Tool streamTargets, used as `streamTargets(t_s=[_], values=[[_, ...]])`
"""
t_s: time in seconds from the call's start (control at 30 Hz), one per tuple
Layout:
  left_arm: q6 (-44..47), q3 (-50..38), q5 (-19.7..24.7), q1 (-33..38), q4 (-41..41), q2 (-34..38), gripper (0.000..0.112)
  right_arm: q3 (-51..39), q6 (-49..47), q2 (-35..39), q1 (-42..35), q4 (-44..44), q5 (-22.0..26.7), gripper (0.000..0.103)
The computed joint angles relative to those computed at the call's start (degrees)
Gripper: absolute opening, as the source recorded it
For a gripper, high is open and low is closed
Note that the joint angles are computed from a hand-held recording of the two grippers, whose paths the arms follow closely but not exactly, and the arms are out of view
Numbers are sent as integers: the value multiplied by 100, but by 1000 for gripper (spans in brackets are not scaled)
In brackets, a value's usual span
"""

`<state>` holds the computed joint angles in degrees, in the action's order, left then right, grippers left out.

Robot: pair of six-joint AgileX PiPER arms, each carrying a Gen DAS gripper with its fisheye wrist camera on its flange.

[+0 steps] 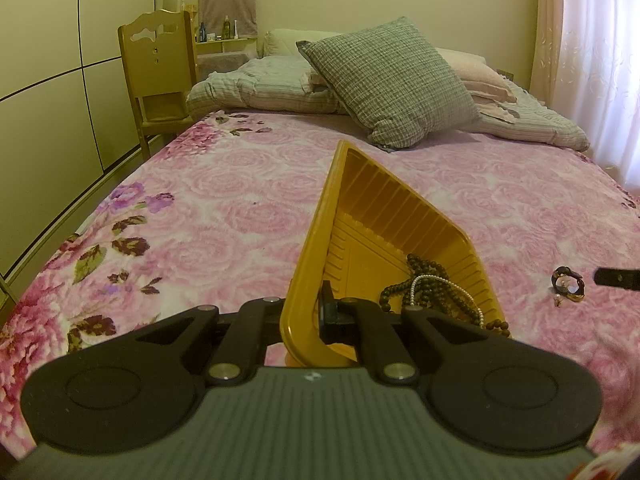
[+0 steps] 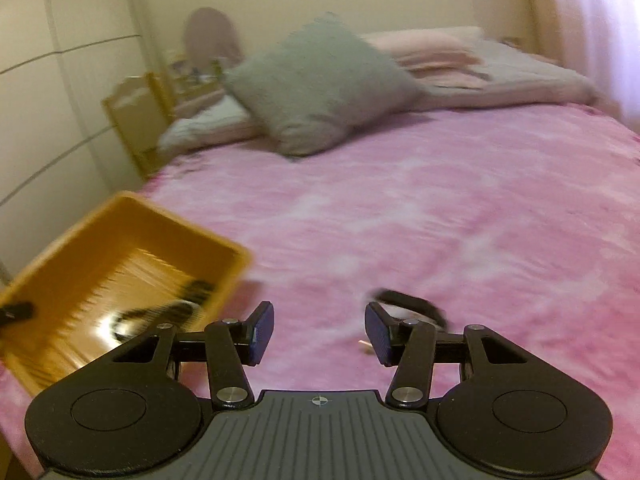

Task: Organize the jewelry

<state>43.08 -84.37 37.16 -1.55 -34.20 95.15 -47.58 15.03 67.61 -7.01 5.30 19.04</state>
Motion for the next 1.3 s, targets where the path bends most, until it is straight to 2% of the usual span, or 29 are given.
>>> streamTargets(t_s=[0.13,0.33,0.53,0.7,0.87,1.13,1.3], values=[[-14,4,-9,-12,23,-6,6,368,180,-240,-373,-332,42,51],[9,-19,15,20,18,0,6,643,-496,-262,-835,38,29,51],[12,-29,28,35,24,2,6,625,-951,87,-741,467,-152,51],[-7,-35,34,36,44,7,6,451,-524,542,-339,41,-446,50],[31,-67,54,72,23,39,6,143,-205,1065,-144,-330,-571,33],[66,-89,78,107,7,63,6,-213,1022,1670,122,-1746,-647,26],[76,-109,80,129,22,101,6,-179,1401,1768,122,-2136,-756,13]])
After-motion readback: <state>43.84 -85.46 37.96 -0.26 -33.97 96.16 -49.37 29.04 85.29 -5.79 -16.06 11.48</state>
